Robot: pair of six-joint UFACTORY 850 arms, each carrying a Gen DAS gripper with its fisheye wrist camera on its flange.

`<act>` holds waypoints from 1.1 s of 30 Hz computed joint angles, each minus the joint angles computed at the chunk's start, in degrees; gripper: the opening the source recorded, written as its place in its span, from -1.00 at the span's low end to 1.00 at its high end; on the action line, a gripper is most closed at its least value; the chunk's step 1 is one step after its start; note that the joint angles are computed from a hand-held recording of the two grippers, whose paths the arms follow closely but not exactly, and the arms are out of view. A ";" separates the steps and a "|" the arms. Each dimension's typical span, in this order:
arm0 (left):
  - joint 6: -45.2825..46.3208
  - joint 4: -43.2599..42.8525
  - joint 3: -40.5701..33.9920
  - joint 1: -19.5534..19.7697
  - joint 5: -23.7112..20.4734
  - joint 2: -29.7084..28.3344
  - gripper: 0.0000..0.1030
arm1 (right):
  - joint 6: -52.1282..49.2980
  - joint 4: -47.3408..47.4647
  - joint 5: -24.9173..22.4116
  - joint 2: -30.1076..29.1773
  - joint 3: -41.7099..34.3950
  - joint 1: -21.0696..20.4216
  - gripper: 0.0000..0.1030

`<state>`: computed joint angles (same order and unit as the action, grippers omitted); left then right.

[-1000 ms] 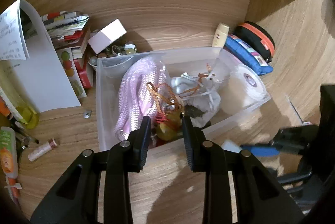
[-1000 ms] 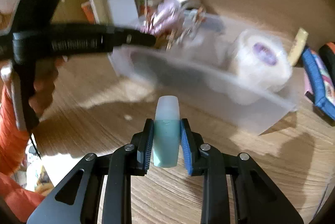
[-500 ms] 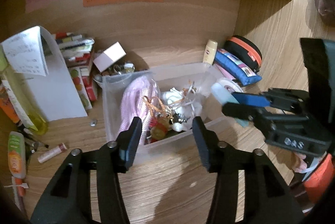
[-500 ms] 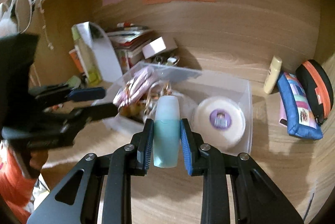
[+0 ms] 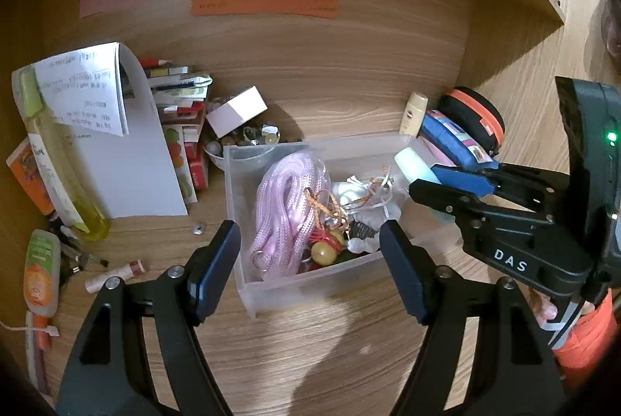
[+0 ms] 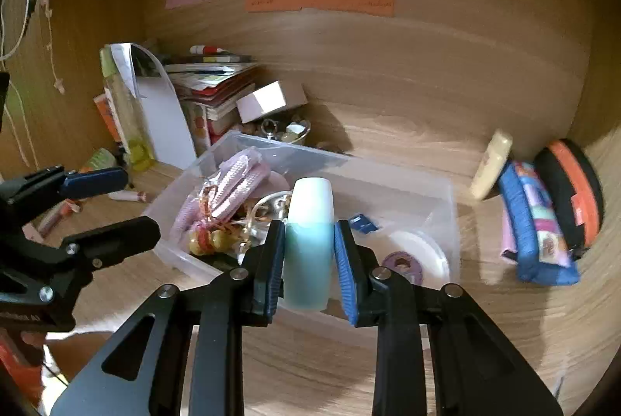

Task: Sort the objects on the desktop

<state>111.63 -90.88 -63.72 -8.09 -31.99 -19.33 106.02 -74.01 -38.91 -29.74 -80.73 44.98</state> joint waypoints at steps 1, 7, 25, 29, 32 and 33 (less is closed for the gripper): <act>0.02 -0.15 0.03 -0.02 0.05 0.00 0.43 | -0.04 -0.12 -0.37 0.06 0.01 0.16 -0.54; 2.04 -2.55 0.92 -0.01 0.09 0.66 0.46 | -0.68 -0.24 -4.02 0.08 -0.18 1.12 -0.17; 2.03 -7.63 3.33 -0.17 0.96 1.70 0.63 | 5.54 -3.32 -9.03 3.28 4.70 4.67 0.61; 4.38 -11.07 4.48 -0.72 2.67 2.40 0.64 | 7.40 -3.84 -9.19 4.16 6.06 5.11 0.63; 7.71 -14.73 5.72 -1.17 3.94 3.18 0.64 | 9.52 -4.22 -8.06 4.99 7.44 5.10 0.63; 8.52 -15.76 6.10 -1.23 4.07 3.40 0.64 | 10.24 -4.35 -7.59 5.29 7.94 5.08 0.63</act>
